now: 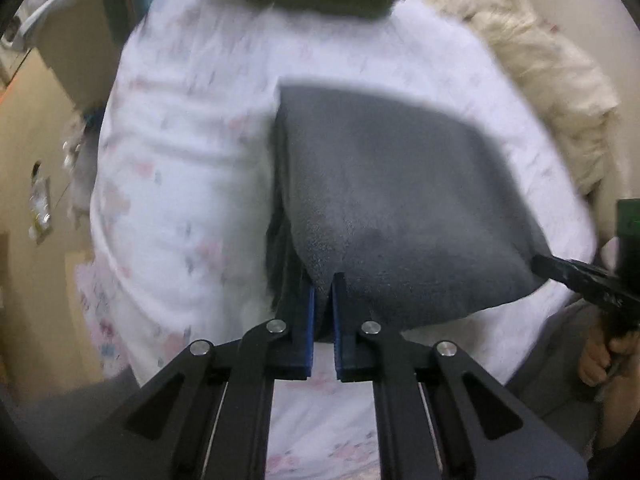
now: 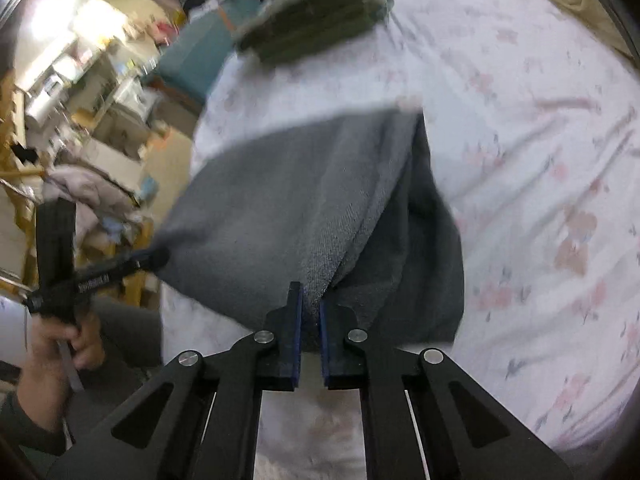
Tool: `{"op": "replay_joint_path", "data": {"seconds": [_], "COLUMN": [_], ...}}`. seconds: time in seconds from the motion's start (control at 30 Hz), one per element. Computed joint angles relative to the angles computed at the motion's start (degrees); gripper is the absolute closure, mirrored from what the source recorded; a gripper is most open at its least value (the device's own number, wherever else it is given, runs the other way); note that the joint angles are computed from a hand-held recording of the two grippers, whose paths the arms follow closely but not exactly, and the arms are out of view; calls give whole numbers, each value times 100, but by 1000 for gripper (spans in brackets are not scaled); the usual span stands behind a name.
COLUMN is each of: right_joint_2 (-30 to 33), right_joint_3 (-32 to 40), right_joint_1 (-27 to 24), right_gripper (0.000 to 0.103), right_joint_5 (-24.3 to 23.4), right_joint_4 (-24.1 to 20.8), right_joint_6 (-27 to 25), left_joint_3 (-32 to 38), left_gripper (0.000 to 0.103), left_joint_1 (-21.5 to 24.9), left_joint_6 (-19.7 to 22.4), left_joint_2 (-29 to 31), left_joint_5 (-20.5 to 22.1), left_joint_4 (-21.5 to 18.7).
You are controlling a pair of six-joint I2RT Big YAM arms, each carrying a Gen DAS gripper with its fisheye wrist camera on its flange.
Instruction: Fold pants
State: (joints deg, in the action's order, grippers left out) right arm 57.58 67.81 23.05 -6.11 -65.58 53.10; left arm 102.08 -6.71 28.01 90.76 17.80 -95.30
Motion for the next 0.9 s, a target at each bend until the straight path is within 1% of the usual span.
{"op": "replay_joint_path", "data": {"seconds": [0.03, 0.07, 0.1, 0.13, 0.17, 0.2, 0.23, 0.27, 0.3, 0.33, 0.37, 0.43, 0.5, 0.53, 0.57, 0.63, 0.67, 0.7, 0.73, 0.8, 0.83, 0.9], "right_joint_2": [167, 354, 509, 668, 789, 893, 949, 873, 669, 525, 406, 272, 174, 165, 181, 318, 434, 549, 632, 922, 1087, 1433], "right_joint_3": [-27, -18, 6, 25, 48, 92, 142, 115, -6, -62, -48, 136, 289, 334, 377, 434, 496, 496, 482, 460, 551, 735], "right_joint_1": [43, 114, 145, 159, 135, 102, 80, 4, -121, -214, -261, -315, -509, -619, -773, -1066, -1220, -1398, -1488, -1722, -1739, -1753], "right_gripper": [96, 96, 95, 92, 89, 69, 53, 52, 52, 52, 52, 52, 52, 52, 52, 52, 53, 58, 64, 65, 65, 66], "right_joint_5": [-149, -79, 64, 179, 146, 79, 113, 93, -69, -115, 45, 560, 802, 818, 784, 642, 492, 256, 118, -203, -268, -397], "right_joint_4": [-181, -387, -574, -696, -760, -889, -1060, -1148, -1010, -953, -1008, -1102, -892, -766, -622, -300, -190, -4, 136, 441, 452, 245], "right_joint_6": [31, 60, 68, 44, -26, -91, -103, -5, 185, 327, 422, 310, 82, -26, -158, -396, -460, -518, -545, -632, -662, -853], "left_joint_3": [-180, -352, -466, -623, -724, -749, -751, -705, -532, -423, -313, 35, 448, 691, 943, 1207, 1358, 1504, 1653, 1908, 1910, 1892], "left_gripper": [97, 91, 87, 84, 76, 69, 60, 59, 59, 59, 59, 58, 57, 55, 55, 54, 54, 54, 54, 54, 54, 57], "left_joint_1": [-95, -200, -267, -346, -411, -450, -460, -423, -338, -284, -245, -153, -119, -131, -199, -336, -398, -413, -444, -460, -473, -527], "left_joint_6": [38, -48, -135, -148, -65, -44, -108, -166, -276, -373, -509, -664, -796, -828, -864, -962, -1032, -1096, -1203, -1377, -1424, -1427], "left_joint_2": [-26, -26, -23, -75, -134, -166, -222, -237, -194, -173, -151, -13, 228, 389, 574, 821, 961, 1100, 1245, 1558, 1629, 1739], "left_joint_5": [-224, -444, -614, -848, -1075, -1254, -1427, -1369, -1182, -1088, -1012, -752, -627, -574, -594, -610, -627, -603, -501, -201, -126, -99], "left_joint_4": [101, 189, 290, 474, 642, 747, 889, 892, 774, 751, 779, 763, 627, 539, 465, 507, 507, 487, 460, 321, 306, 282]}}
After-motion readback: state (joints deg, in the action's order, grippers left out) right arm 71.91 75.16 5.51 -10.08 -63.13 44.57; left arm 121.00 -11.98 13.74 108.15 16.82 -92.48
